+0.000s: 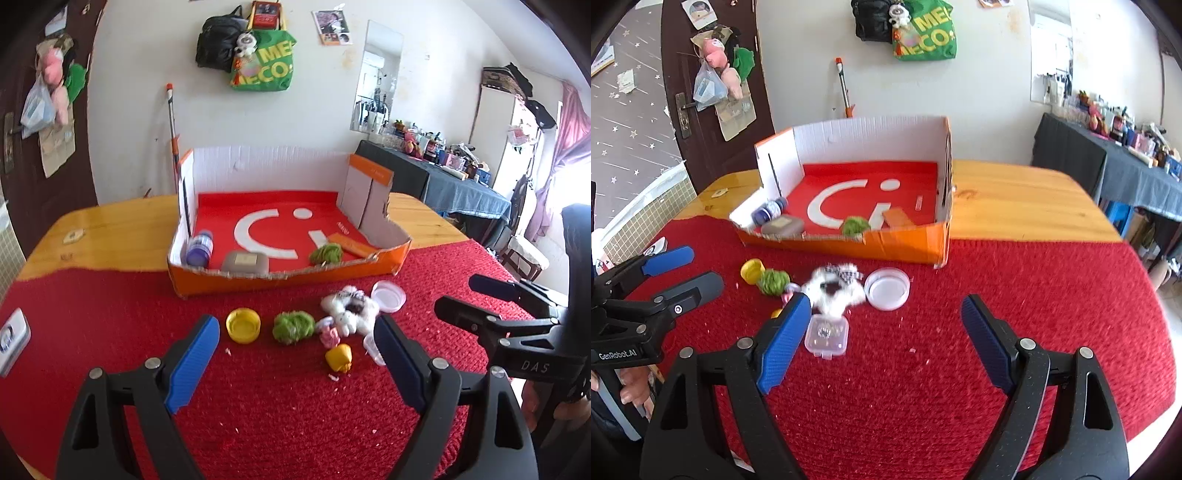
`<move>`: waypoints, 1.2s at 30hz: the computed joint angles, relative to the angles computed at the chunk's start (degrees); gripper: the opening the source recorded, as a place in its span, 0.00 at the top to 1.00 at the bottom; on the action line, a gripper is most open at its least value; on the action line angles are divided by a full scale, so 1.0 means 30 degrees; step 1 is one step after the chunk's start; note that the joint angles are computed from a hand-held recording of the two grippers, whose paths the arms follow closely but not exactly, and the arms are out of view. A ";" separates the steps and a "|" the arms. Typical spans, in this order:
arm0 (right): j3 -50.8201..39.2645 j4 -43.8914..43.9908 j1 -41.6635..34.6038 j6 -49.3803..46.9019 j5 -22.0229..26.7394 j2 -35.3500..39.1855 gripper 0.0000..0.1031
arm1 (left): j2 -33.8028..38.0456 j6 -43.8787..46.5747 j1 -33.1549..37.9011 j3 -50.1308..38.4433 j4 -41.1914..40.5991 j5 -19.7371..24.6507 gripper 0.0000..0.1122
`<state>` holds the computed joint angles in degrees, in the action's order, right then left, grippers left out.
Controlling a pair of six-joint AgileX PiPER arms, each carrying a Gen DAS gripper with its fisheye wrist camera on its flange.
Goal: Organize objects
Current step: 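Move both tools back toward the remaining items on the tablecloth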
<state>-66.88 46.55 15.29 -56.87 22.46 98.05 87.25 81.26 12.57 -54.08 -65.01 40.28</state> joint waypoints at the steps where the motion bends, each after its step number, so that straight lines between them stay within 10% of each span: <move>1: 0.0060 0.0111 -0.0004 -0.0099 -0.0014 0.0116 0.19 | 0.0119 0.0027 -0.0012 0.0080 -0.0034 -0.0094 0.22; 26: -0.0907 -0.7163 0.1433 0.6739 -0.0748 0.2525 0.19 | 0.5155 -0.4527 -0.0132 -0.5049 0.6653 -0.0484 0.22; 36: -0.1923 -0.3819 0.0406 0.2138 0.1263 0.2814 0.19 | 0.6763 -0.5232 -0.0825 -0.7306 0.8808 0.1011 0.29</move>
<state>-72.64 35.09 16.51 -50.45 26.24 106.49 107.54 65.56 10.10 -76.00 -38.59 43.32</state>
